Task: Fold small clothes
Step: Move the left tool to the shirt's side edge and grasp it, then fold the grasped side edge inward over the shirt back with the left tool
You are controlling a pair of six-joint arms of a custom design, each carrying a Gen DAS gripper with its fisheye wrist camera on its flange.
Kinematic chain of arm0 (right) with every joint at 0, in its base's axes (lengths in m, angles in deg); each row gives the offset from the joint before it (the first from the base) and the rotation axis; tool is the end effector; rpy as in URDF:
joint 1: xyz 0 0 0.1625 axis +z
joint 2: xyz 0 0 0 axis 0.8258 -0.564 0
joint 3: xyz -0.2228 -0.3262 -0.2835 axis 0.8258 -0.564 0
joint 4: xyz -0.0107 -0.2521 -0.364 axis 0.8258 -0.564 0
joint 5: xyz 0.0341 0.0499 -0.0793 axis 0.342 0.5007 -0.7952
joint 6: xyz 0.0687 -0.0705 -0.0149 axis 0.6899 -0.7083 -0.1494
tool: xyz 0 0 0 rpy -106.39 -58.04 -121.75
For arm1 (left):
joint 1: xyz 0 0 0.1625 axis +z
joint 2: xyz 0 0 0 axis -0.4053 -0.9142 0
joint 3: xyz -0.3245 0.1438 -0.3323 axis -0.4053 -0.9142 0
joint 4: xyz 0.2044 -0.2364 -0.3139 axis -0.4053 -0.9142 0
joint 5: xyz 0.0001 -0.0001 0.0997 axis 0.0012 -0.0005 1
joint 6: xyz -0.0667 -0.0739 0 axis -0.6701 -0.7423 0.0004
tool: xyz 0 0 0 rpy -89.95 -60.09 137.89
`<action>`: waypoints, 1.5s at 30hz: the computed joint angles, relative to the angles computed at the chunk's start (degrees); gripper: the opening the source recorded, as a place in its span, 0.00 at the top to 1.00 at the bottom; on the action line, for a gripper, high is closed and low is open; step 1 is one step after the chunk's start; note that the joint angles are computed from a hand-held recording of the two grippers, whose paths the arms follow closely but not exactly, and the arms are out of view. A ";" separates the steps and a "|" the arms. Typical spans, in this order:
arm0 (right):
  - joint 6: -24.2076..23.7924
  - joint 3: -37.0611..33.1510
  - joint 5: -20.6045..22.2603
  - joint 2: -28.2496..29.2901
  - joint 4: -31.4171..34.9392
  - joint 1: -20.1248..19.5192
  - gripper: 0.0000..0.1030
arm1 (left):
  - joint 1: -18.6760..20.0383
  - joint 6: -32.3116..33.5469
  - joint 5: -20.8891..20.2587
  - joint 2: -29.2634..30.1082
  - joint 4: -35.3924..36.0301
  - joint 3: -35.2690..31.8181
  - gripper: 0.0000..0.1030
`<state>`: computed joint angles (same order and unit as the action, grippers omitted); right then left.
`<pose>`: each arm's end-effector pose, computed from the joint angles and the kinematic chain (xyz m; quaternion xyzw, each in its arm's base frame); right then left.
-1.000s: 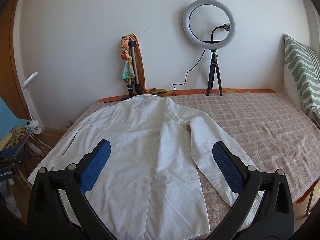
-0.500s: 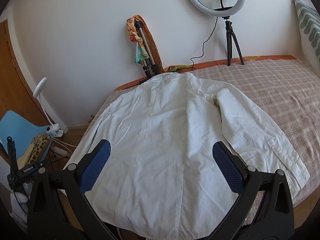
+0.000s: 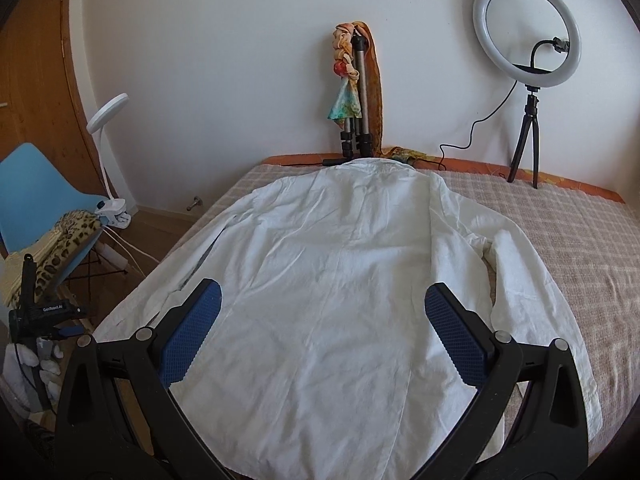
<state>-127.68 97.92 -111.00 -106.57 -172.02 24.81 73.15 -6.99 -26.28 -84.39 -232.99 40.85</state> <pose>0.0266 -0.5768 0.3153 0.2334 -0.8613 0.3781 0.2463 -0.1610 -0.4999 0.0032 -0.2307 0.8913 -0.3436 0.1849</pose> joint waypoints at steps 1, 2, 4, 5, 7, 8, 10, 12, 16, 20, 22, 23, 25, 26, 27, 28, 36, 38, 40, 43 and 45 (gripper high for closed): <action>-0.04 0.09 0.75 0.30 -0.35 0.12 0.00 | 0.61 -0.41 -1.30 0.40 -1.32 0.06 0.15; -0.03 0.13 1.41 0.58 -0.33 0.12 0.00 | 1.13 -0.74 -2.23 0.77 -2.60 0.17 0.15; -0.21 0.13 1.51 1.05 0.23 -0.07 0.00 | 1.55 -1.33 -2.85 1.37 -2.76 -0.29 0.15; -0.24 -0.12 1.11 1.33 1.06 -0.16 0.00 | 1.46 -1.07 -2.52 1.67 -2.54 -0.59 0.19; 0.22 -0.61 0.54 1.51 3.00 -0.58 0.00 | 1.42 0.76 -2.39 2.23 -2.35 -1.32 0.39; 0.72 -0.83 0.46 1.46 3.85 -0.86 0.00 | 1.61 1.39 -2.74 2.37 -2.45 -1.40 0.44; 1.76 -1.11 0.51 1.20 4.97 -1.48 0.00 | 1.86 1.82 -3.08 2.95 -3.85 -1.60 0.52; 2.37 -1.14 0.68 0.94 5.00 -1.89 0.00 | 1.79 1.23 -2.44 3.14 -3.70 -1.84 0.67; 2.28 -0.87 0.87 0.63 4.14 -2.11 0.00 | 0.56 4.79 0.81 3.93 -6.57 -1.77 0.89; 1.08 -0.28 0.65 0.81 2.89 -1.83 0.00 | -1.81 10.14 5.20 5.14 -9.16 -2.60 0.95; 0.20 -0.02 0.31 1.13 2.10 -1.51 0.00 | -3.22 13.61 7.22 5.81 -9.46 -3.71 0.96; -0.21 0.10 0.26 1.23 1.75 -1.45 0.00 | -4.00 16.24 7.84 6.34 -10.92 -4.16 0.96; -0.81 0.06 0.14 1.53 1.63 -1.29 0.00 | -5.60 20.90 8.73 7.35 -13.15 -5.19 0.97; -0.88 -0.05 0.14 1.57 1.95 -1.31 0.00 | -6.31 23.28 8.51 7.87 -14.41 -5.76 0.97; -0.66 -0.39 0.10 1.60 2.95 -1.30 0.00 | -7.03 25.57 8.03 8.41 -15.56 -6.38 0.97; -0.10 -0.91 0.33 1.45 4.81 -1.46 0.00 | -7.59 27.63 7.39 9.02 -16.31 -7.17 0.97; 9.46 -11.26 3.16 1.02 32.44 -2.15 0.31 | -11.40 41.87 1.02 14.47 -14.62 -13.35 0.97; 8.72 -15.96 3.38 3.04 39.48 -0.71 0.31 | -11.72 42.90 -0.01 15.25 -13.28 -13.97 0.97; 8.89 -20.76 3.02 6.30 43.82 0.96 0.31 | -11.61 42.94 -0.63 15.59 -11.16 -14.44 0.97; 13.10 -30.04 5.90 12.75 53.87 2.17 0.31 | -11.70 42.29 -0.64 15.90 -9.32 -14.32 0.97; 14.24 -35.17 5.35 17.62 57.29 3.18 0.31 | -11.93 42.32 -0.33 15.96 -9.16 -13.67 0.97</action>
